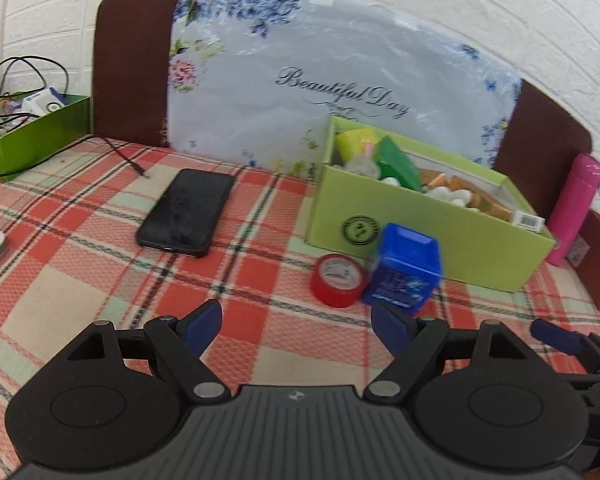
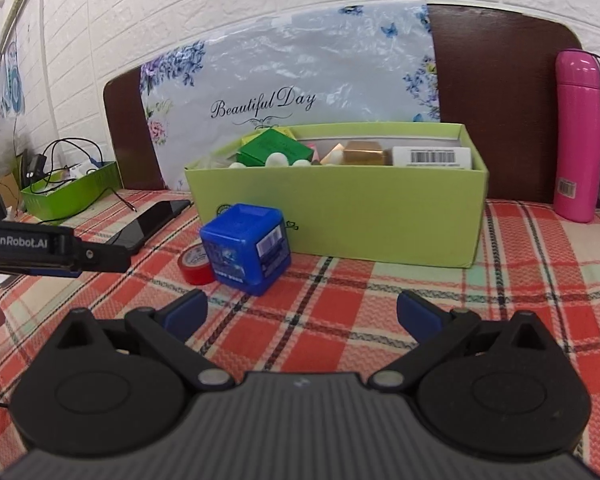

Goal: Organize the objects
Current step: 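Move both tools back toward the blue cube and red tape roll, then grasp the blue cube with the right tool while the left tool grasps the red tape roll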

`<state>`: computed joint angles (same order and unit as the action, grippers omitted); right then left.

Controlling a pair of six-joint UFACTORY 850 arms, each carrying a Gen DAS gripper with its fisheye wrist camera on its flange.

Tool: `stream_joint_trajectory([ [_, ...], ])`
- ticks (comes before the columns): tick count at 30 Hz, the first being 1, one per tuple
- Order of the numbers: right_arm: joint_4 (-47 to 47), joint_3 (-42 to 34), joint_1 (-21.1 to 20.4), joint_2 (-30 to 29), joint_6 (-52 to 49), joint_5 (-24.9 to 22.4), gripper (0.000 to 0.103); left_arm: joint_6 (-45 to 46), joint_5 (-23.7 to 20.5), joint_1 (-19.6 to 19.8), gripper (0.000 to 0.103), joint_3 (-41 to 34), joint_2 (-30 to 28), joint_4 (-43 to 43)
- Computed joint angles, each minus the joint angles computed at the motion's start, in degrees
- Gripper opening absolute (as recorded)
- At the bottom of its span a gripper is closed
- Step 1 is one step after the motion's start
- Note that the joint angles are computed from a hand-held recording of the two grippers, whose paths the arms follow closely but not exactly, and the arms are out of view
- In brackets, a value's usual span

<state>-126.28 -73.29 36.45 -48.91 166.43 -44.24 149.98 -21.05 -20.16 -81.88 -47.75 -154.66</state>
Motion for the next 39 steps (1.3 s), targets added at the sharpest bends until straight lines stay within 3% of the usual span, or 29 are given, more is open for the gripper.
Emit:
stream_joint_trajectory([
  [10, 4.8, -11.9, -0.7, -6.0, -8.4, 2.1, 0.1, 7.4, 3.0, 0.7, 0.085, -2.9, -1.9, -7.1],
  [17, 11.5, -21.6, -1.2, -11.3, -18.2, 4.4, 0.098, 6.2, 4.4, 1.3, 0.085, -4.5, -3.1, -6.3],
  [18, 12.3, -22.5, -1.3, -11.9, -19.0, 4.6, 0.096, 5.9, 4.7, 1.3, 0.085, -4.9, -3.3, -5.9],
  [20, 13.9, -23.5, -1.5, -12.5, -20.6, 5.3, 0.08, 4.6, 4.8, 1.5, 0.085, -5.2, -3.6, -4.4],
  [23, 10.5, -21.1, -1.8, -11.5, -16.4, 6.3, 0.063, 1.3, 4.4, 1.7, 0.085, -5.7, -4.1, -0.7],
  [39, 7.3, -2.8, -0.6, -2.2, -8.3, -0.5, 0.061, -23.4, 3.0, -1.6, 0.084, -15.2, -10.1, 28.3],
])
